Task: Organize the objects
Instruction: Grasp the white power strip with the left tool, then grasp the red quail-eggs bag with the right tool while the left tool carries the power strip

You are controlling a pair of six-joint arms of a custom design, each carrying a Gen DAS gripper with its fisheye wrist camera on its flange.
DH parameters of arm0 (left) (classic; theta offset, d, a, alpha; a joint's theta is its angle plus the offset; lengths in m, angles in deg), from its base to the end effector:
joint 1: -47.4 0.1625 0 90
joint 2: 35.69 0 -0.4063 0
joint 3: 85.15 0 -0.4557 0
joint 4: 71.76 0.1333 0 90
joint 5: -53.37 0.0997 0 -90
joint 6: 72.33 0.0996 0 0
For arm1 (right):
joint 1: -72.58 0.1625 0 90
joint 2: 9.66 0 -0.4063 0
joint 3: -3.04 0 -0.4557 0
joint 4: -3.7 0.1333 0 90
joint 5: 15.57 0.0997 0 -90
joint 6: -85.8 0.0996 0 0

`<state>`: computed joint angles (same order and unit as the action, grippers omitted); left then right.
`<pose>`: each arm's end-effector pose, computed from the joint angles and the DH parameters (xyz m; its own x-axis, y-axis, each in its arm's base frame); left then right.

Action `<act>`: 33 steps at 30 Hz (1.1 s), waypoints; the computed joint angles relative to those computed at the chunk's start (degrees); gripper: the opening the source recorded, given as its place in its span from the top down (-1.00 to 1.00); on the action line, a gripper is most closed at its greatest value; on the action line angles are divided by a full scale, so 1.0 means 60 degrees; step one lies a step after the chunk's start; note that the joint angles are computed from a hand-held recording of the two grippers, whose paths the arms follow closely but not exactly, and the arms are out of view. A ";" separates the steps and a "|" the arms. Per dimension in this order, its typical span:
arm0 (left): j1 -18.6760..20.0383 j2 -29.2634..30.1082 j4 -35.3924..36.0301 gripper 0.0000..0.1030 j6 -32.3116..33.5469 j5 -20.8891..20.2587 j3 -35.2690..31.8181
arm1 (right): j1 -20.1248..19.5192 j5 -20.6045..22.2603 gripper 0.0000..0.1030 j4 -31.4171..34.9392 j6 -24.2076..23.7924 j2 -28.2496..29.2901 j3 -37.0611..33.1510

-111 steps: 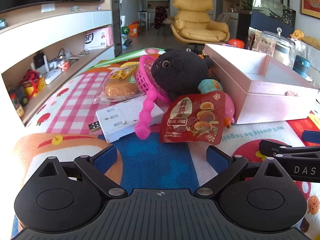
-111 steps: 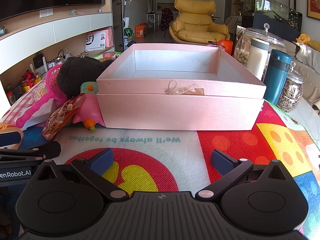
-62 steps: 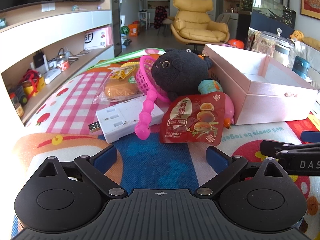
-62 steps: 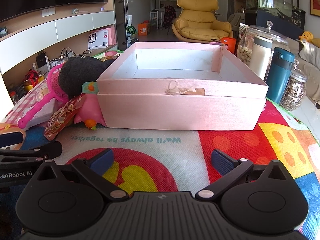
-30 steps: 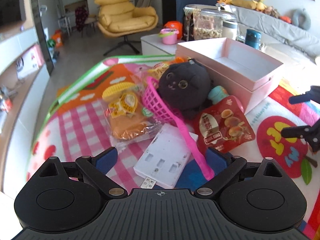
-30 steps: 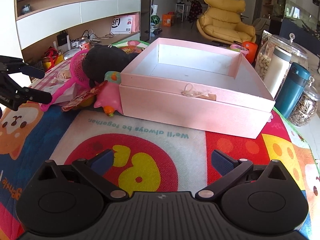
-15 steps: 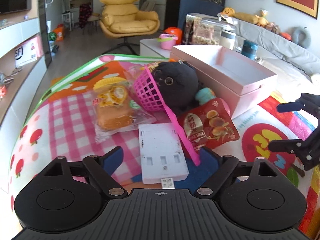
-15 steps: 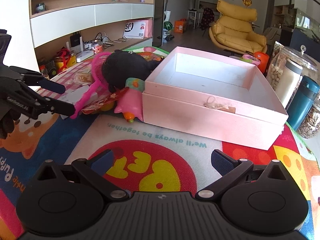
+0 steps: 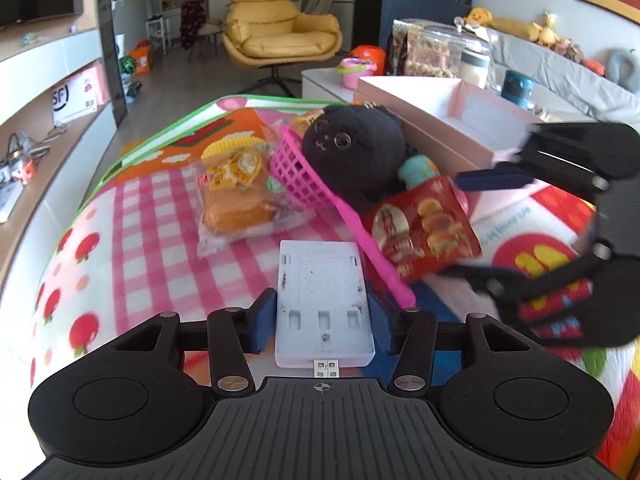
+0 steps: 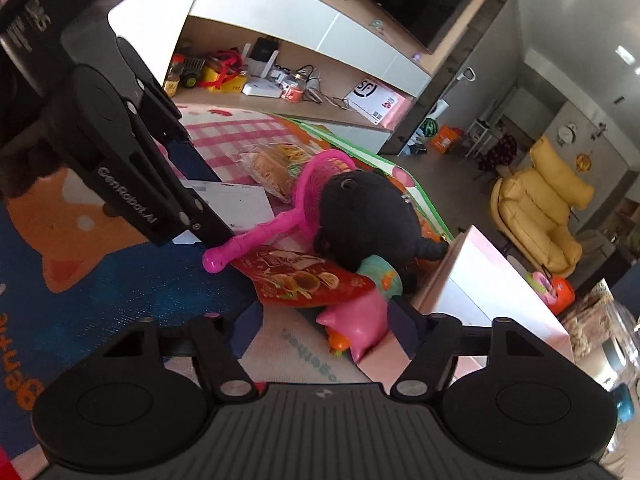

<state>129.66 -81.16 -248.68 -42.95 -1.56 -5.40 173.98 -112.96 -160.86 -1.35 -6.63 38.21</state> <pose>0.0828 -0.8053 0.2253 -0.7202 -0.0033 -0.6938 0.4993 0.6919 -0.5216 0.2965 -0.8611 -0.1612 0.1099 -0.7945 0.5973 -0.9939 -0.0819 0.0740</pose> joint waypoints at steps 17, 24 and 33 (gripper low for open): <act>-0.0589 -0.0313 -0.1425 -0.04 -0.0773 -0.0487 0.1933 | -0.0328 -0.1710 0.91 -0.1696 0.0651 -0.2092 0.3071; -0.0928 -0.0218 -0.1589 -0.03 -0.0438 0.0794 0.2004 | -0.0375 -0.0431 -0.20 0.1326 0.3962 -0.2676 0.2663; -0.1002 -0.0458 -0.1562 -0.03 -0.0747 0.1601 0.2335 | -0.0324 0.0088 -0.63 0.4827 0.4465 -0.0616 -0.0941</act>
